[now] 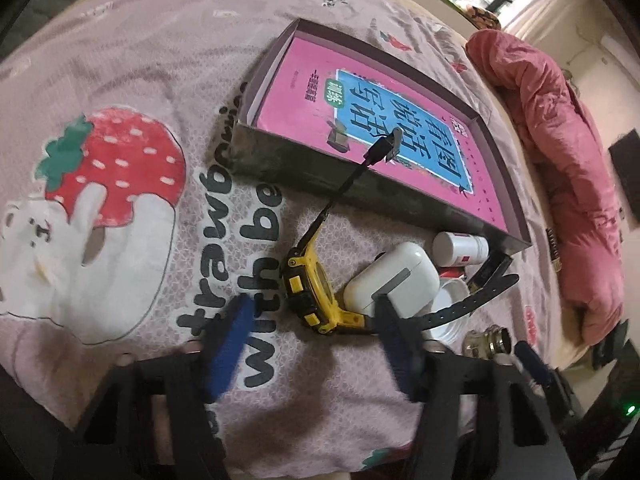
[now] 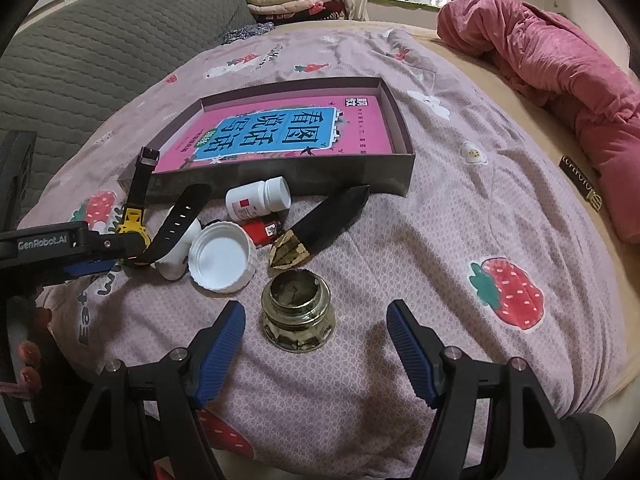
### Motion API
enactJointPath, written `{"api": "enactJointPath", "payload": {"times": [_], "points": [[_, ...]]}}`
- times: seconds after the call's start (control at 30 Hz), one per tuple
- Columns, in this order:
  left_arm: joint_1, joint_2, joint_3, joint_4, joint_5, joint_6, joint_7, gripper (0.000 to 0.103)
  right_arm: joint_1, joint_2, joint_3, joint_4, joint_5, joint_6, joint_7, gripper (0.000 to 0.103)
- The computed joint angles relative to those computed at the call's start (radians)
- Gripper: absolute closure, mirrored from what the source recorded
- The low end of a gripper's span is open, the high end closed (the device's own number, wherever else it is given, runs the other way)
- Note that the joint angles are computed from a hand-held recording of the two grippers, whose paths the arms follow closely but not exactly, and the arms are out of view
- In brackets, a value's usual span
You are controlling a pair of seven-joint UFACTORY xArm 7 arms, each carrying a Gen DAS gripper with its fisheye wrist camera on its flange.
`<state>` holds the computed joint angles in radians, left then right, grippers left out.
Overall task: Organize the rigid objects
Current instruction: 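Grasp the yellow watch with the left gripper while the right gripper grasps the brass cup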
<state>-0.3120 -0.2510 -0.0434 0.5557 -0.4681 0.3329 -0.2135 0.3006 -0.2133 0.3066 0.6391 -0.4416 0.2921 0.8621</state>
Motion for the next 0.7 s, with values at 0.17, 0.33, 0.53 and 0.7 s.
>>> {"api": "enactJointPath", "payload": {"times": [0.17, 0.33, 0.53, 0.7], "points": [[-0.016, 0.033, 0.016, 0.024, -0.077, -0.004, 0.036, 0.055, -0.001, 0.015, -0.002, 0.004, -0.005, -0.002, 0.001, 0.030], [-0.007, 0.064, -0.002, 0.054, -0.078, -0.003, 0.026, 0.061, 0.008, 0.027, -0.011, 0.009, -0.001, 0.003, -0.008, 0.030], [-0.028, 0.103, 0.011, 0.085, -0.251, -0.011, 0.125, 0.067, 0.011, 0.049, -0.017, 0.018, -0.008, 0.006, -0.009, 0.030], [-0.003, 0.114, -0.009, 0.079, -0.262, -0.022, 0.124, 0.079, 0.011, 0.083, -0.029, 0.029, -0.029, -0.011, -0.004, 0.031]]}}
